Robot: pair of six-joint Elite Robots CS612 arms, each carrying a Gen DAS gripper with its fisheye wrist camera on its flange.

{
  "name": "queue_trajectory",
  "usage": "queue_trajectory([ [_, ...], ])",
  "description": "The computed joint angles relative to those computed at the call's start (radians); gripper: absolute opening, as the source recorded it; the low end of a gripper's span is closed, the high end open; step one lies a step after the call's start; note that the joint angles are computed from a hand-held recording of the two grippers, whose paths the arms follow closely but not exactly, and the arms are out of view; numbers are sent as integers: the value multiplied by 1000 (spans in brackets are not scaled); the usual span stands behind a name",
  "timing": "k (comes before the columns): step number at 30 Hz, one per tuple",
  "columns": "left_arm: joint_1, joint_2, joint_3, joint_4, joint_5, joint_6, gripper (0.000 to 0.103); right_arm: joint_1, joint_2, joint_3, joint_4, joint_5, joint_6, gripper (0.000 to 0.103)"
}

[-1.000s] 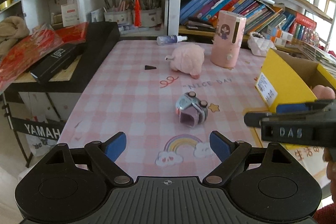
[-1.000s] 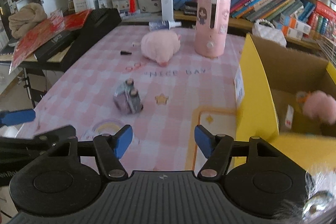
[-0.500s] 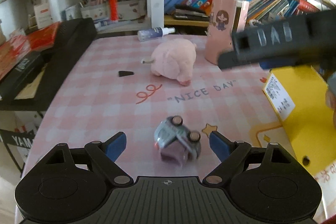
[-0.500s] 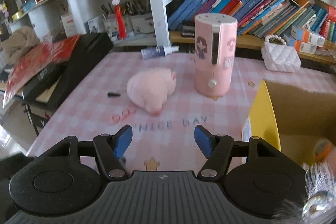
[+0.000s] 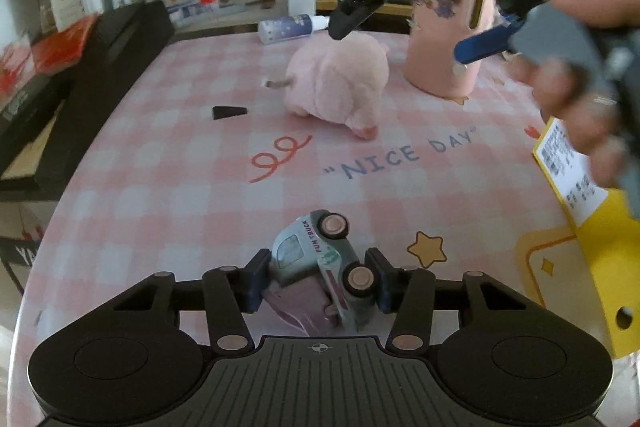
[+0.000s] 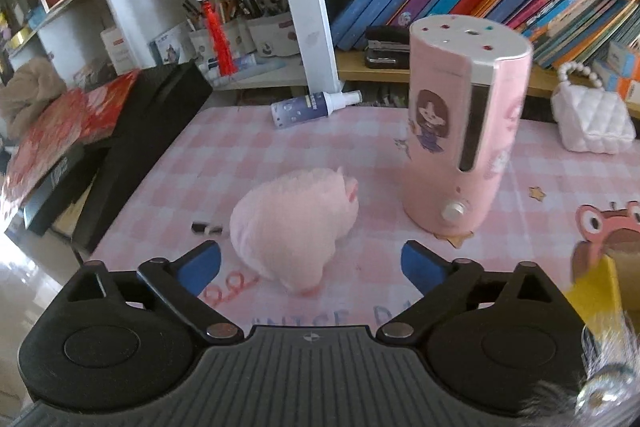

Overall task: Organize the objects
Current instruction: 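Grasp the grey toy car with left tool while right tool grasps the pink pig plush, then carry the grey toy car and pink pig plush with both tools toward the yellow box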

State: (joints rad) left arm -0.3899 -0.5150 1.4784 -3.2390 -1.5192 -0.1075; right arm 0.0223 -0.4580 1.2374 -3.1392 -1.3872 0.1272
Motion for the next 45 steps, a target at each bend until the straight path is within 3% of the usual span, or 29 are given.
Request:
queue_trajectory([
  [12,27,-58,76,-52,52,-116,49,-8,132,-253,203,94,277,103],
  [17,24,-82,116,-67,73,-126,49,4,167,-318,257,76,302,99],
  [19,24,-88,127,-75,78,-129,49,11,171,-325,254,49,266,88],
  [20,23,-93,135,-83,81,-131,49,16,171,-326,256,18,240,71],
  [22,24,-96,142,-97,83,-134,49,17,168,-319,252,17,201,67],
  [27,29,-103,162,-149,75,-151,49,12,123,-237,219,35,176,56],
  [36,35,-122,221,-260,40,-163,49,6,-43,88,-47,70,85,56],
  [45,40,-144,303,-377,-23,-149,49,12,-169,368,-281,1,-95,56],
])
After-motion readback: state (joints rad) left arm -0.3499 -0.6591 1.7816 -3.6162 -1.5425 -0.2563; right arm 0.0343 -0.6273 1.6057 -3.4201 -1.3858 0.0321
